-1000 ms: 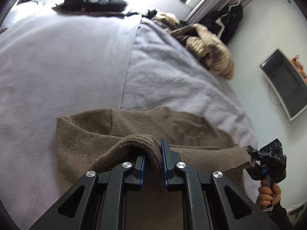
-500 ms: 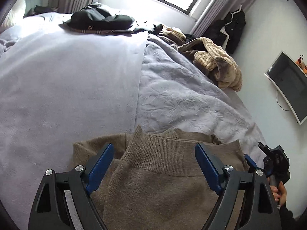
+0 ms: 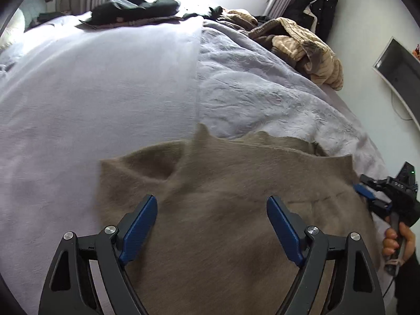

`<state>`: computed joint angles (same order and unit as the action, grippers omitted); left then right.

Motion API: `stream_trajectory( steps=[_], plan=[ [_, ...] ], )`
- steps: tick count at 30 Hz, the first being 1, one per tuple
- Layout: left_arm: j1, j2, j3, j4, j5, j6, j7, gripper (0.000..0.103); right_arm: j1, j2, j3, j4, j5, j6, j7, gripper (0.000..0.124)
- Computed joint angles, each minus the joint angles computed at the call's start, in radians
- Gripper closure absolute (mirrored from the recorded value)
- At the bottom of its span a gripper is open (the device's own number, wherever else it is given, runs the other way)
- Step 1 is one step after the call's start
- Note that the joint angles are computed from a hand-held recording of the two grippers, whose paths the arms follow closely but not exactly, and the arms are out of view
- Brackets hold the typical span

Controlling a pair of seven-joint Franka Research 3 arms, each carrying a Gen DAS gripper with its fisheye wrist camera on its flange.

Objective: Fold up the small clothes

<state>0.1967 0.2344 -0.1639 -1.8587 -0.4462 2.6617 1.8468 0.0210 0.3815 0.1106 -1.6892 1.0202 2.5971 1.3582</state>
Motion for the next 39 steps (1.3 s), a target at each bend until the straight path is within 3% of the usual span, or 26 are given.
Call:
stream_trajectory(
  steps=[1,3,5,11,16,23,24,25,26,27,28,31,36,39],
  plan=[
    [0.009,-0.029,0.007,-0.026,0.004,-0.011,0.006,0.017,-0.006,-0.036,-0.01,-0.041,-0.005,-0.008,0.021,0.08],
    [0.04,-0.094,0.01,-0.088,-0.074,-0.045,0.069,0.017,-0.052,-0.095,0.007,-0.107,0.121,-0.068,-0.063,0.067],
    [0.046,-0.148,0.032,-0.138,-0.152,-0.083,0.124,0.017,-0.087,-0.189,0.008,-0.216,0.284,-0.166,-0.195,0.066],
    [0.012,-0.317,0.134,-0.315,-0.368,-0.226,0.276,0.017,-0.025,-0.436,-0.049,-0.513,0.394,-0.257,-0.294,0.065],
    [-0.035,-0.35,0.18,-0.361,-0.374,-0.294,0.321,0.017,0.049,-0.609,-0.08,-0.713,0.382,-0.189,-0.244,0.064],
    [-0.046,-0.33,0.205,-0.361,-0.444,-0.339,0.339,0.019,0.133,-0.605,-0.135,-0.752,0.507,-0.047,-0.254,0.064],
    [-0.042,-0.32,0.209,-0.352,-0.467,-0.361,0.346,0.04,0.142,-0.576,-0.135,-0.729,0.539,-0.02,-0.266,0.064],
    [-0.037,-0.307,0.209,-0.338,-0.473,-0.386,0.345,0.073,0.148,-0.553,-0.134,-0.711,0.556,0.001,-0.269,0.066],
    [-0.033,-0.296,0.203,-0.325,-0.454,-0.398,0.325,0.088,0.148,-0.537,-0.135,-0.701,0.543,0.008,-0.261,0.074],
    [-0.029,-0.286,0.198,-0.312,-0.426,-0.416,0.303,0.09,0.148,-0.522,-0.133,-0.685,0.5,0.009,-0.237,0.111],
    [-0.026,-0.292,0.191,-0.314,-0.411,-0.408,0.298,0.09,0.148,-0.505,-0.128,-0.658,0.418,0.01,-0.193,0.115],
    [-0.032,-0.348,0.183,-0.35,-0.378,-0.372,0.342,0.09,0.152,-0.539,-0.122,-0.646,0.3,0.041,-0.203,0.116],
    [-0.05,-0.359,0.18,-0.393,-0.247,-0.295,0.316,0.09,0.145,-0.507,-0.125,-0.633,0.043,0.055,-0.062,0.116],
    [-0.047,-0.356,0.195,-0.413,-0.226,-0.277,0.296,0.09,0.149,-0.47,-0.14,-0.633,0.12,0.047,-0.112,0.115]
  ],
)
